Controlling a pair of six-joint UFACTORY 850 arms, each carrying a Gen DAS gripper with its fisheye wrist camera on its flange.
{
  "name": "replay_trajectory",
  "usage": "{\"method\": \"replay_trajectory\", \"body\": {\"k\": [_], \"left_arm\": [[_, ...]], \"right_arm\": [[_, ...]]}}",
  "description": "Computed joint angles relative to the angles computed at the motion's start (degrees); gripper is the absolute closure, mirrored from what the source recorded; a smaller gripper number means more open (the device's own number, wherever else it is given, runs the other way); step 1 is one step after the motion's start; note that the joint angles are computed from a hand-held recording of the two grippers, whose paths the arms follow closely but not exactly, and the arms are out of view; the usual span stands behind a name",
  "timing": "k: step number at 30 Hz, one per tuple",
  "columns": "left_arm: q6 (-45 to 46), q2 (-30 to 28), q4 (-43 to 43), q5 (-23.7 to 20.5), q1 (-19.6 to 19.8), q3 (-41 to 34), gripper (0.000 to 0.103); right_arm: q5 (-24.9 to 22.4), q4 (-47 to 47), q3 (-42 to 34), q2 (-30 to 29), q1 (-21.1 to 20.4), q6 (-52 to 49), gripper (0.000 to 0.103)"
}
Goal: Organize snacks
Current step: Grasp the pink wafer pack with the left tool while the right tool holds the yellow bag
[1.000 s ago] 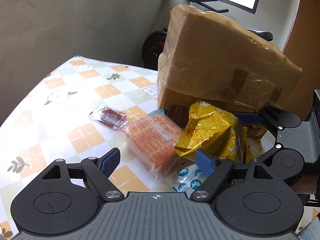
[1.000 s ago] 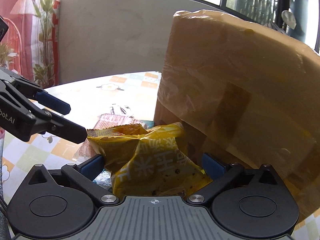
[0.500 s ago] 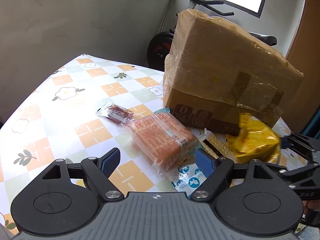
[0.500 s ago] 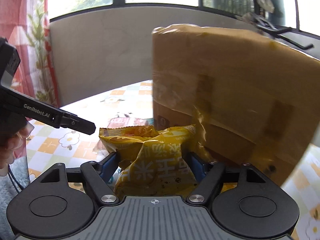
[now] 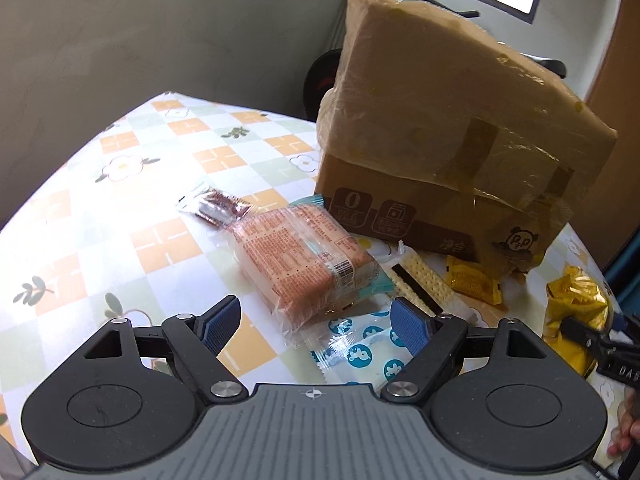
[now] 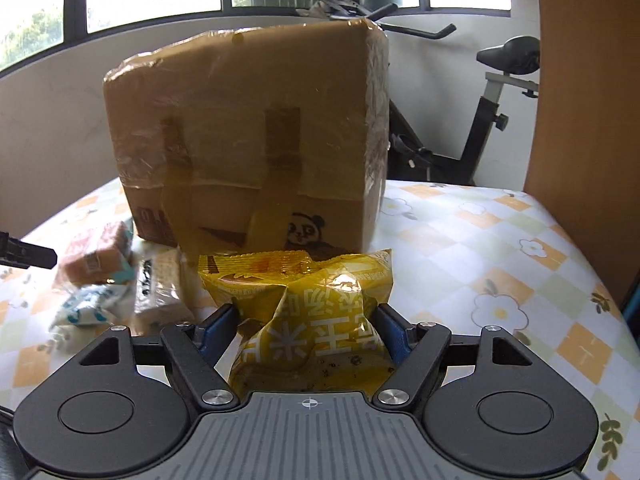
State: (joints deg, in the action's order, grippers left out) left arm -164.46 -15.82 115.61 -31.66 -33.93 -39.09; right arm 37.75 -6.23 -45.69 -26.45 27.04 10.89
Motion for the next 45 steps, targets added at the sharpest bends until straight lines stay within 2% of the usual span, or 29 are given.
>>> {"method": "replay_trajectory", "body": {"k": [8, 12, 15, 19, 21, 22, 23, 24, 26, 29, 37, 45], "left_arm": [[6.00, -6.21, -8.36, 1.43, 4.25, -8.57, 0.019], [15.18, -9.79, -17.81, 2.88, 6.38, -13.37, 0.018], [16.07, -11.06, -19.71, 3.60, 7.41, -14.68, 0.013], [19.30, -12.75, -21.46, 4.70, 8.19, -16.04, 0.011], [13.81, -12.69, -16.55, 4.26, 8.13, -15.01, 0.012], [9.83, -12.18, -13.12, 3.40, 7.84, -13.78, 0.014], [8.04, -11.68, -12.03, 1.70, 7.22, -12.79, 0.022], [8.64, -11.52, -13.34, -0.16, 6.58, -12.33, 0.023], [9.99, -10.56, -15.72, -2.92, 5.58, -11.04, 0.024], [3.14, -8.01, -10.05, -3.56, 5.09, -7.45, 0.025], [-1.73, -1.22, -10.99, -9.10, 0.52, -1.67, 0.025], [0.70, 2.27, -14.90, -15.35, -5.17, -0.17, 0.025]], "right_arm": [[2.30, -0.99, -1.05, -2.31, 0.33, 1.35, 0.031], [3.28, -0.88, -0.72, -2.33, 0.36, 2.04, 0.030], [3.51, -1.47, -0.55, -2.24, 0.24, 2.41, 0.030], [4.52, -1.37, -0.34, -2.49, 0.27, 2.44, 0.030], [4.59, -0.87, -0.35, -2.50, 0.41, 2.18, 0.030], [4.69, -0.83, -0.31, -2.51, 0.44, 2.13, 0.030], [4.86, -0.89, -0.27, -2.54, 0.43, 2.24, 0.030], [5.08, -1.09, -0.20, -2.56, 0.35, 2.48, 0.030], [5.49, -1.22, -0.07, -2.62, 0.32, 2.67, 0.030], [5.56, -0.53, -0.09, -2.69, 0.61, 1.95, 0.030], [5.70, 1.31, -0.03, -2.62, 1.19, 1.85, 0.030], [6.61, -0.20, 1.38, -1.21, 0.84, 5.89, 0.031]]}}
